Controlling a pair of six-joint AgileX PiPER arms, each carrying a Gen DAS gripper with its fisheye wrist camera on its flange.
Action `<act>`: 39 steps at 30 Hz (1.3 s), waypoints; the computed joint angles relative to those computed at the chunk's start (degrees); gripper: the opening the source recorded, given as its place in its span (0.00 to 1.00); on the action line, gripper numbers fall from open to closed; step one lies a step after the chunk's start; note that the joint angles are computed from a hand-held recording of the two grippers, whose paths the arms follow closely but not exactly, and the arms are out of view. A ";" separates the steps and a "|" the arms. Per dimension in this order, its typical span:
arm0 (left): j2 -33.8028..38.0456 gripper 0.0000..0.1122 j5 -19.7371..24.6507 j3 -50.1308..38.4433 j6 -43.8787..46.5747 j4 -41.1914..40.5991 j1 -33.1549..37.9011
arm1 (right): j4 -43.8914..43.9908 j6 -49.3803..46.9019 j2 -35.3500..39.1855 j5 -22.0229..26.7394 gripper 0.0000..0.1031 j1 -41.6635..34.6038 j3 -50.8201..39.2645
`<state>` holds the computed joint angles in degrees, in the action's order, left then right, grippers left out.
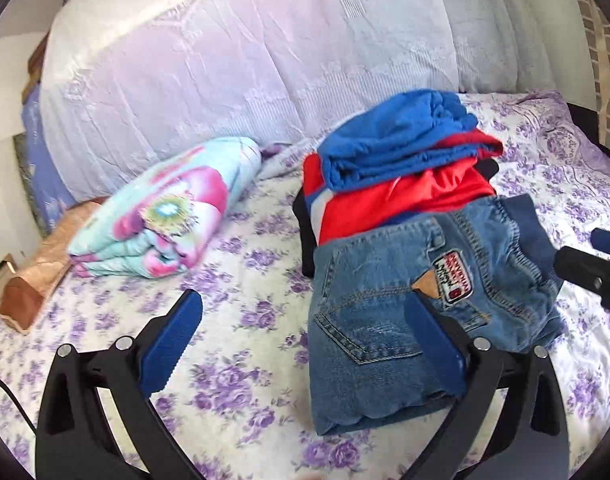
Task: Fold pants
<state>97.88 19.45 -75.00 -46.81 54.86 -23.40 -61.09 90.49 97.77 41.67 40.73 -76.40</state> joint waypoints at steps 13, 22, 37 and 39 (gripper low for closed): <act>-2.45 0.88 0.30 4.35 7.40 -15.92 0.41 | -8.43 8.79 0.80 12.86 0.96 10.62 3.08; -3.77 0.88 -1.10 6.22 9.50 -19.84 1.06 | -7.67 9.89 2.36 14.11 0.96 10.22 2.35; -4.85 0.88 -2.92 8.27 5.36 -15.70 0.73 | -6.58 8.30 2.85 13.65 0.96 10.29 1.82; -4.66 0.88 -2.28 7.80 6.37 -16.66 0.61 | -6.60 8.33 2.85 13.63 0.96 10.25 1.85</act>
<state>93.21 17.17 -67.20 -40.44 38.20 -22.78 -67.69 98.82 100.62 55.30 50.98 -74.55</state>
